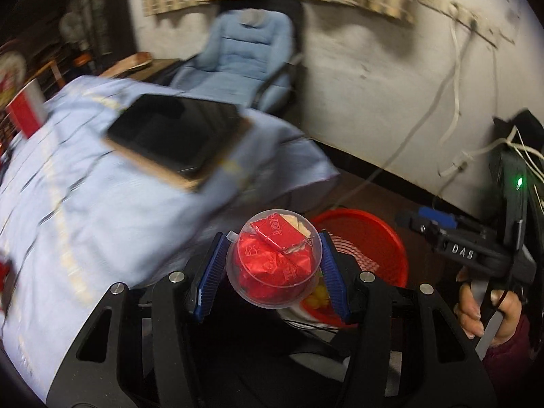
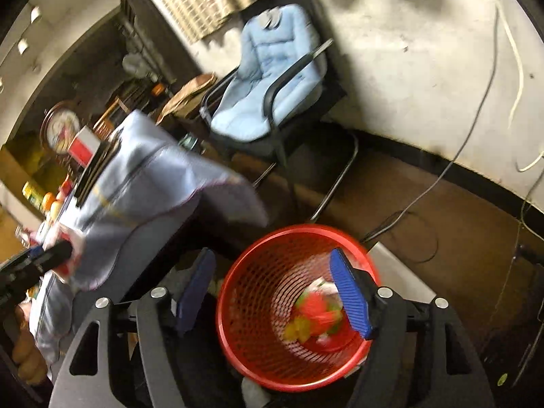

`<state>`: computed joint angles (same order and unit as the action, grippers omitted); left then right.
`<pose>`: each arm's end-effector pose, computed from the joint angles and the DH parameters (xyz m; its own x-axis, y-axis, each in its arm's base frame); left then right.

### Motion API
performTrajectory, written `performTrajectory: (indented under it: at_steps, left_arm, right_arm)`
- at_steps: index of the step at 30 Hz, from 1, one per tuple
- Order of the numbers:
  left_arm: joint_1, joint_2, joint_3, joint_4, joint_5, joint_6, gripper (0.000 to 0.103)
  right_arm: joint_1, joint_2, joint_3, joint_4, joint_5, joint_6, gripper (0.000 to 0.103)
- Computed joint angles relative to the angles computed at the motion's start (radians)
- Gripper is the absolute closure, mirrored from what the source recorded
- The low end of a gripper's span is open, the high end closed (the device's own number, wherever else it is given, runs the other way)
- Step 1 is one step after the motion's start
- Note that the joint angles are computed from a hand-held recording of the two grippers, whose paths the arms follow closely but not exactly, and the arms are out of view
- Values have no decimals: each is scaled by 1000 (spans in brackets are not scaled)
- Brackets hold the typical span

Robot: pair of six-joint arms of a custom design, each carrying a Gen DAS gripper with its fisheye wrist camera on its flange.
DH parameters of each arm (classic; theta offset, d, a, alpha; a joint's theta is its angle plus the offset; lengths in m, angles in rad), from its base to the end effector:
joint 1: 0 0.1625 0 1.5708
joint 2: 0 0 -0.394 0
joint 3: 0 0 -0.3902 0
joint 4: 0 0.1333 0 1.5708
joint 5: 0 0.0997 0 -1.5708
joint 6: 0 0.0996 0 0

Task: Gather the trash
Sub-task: 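Carry the cup and yarn to the red wastebasket and release both, then bring both tools back over the table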

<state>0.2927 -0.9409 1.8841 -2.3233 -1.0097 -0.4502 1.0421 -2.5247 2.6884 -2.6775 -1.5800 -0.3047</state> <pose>-0.4663 -0.3351 0.0633 -0.5421 0.6328 -0.5529 0.7822 0.6205 -0.0567 0.0120 -0.2419 0.3490 -0.9090 0.3351 0.2480 0.0247 0.6371 -0.7704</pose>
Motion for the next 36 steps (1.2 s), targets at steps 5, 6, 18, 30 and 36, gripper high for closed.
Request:
performTrajectory:
  at_steps: [5,6,18,30,36]
  left_arm:
    - [-5,108,-66,-21,-60,57,48]
    - [-6,122,-74,-16,-68,63,45]
    - [-49,138,-72,14,52,44,12]
    - [-57,30,-2,48,132,-66,10]
    - [-71,-53,51,65,174,-122,9]
  right_arm:
    - [-212,-131,-15,147,183,-72,30]
    - [-241,-145,-15,166,205,-84,30]
    - [-269,-149,-12,172,233,-104,29]
    - [12,-72,-19,57,19,-27,25]
    - [198,-12,-30,-2,-119,28,19]
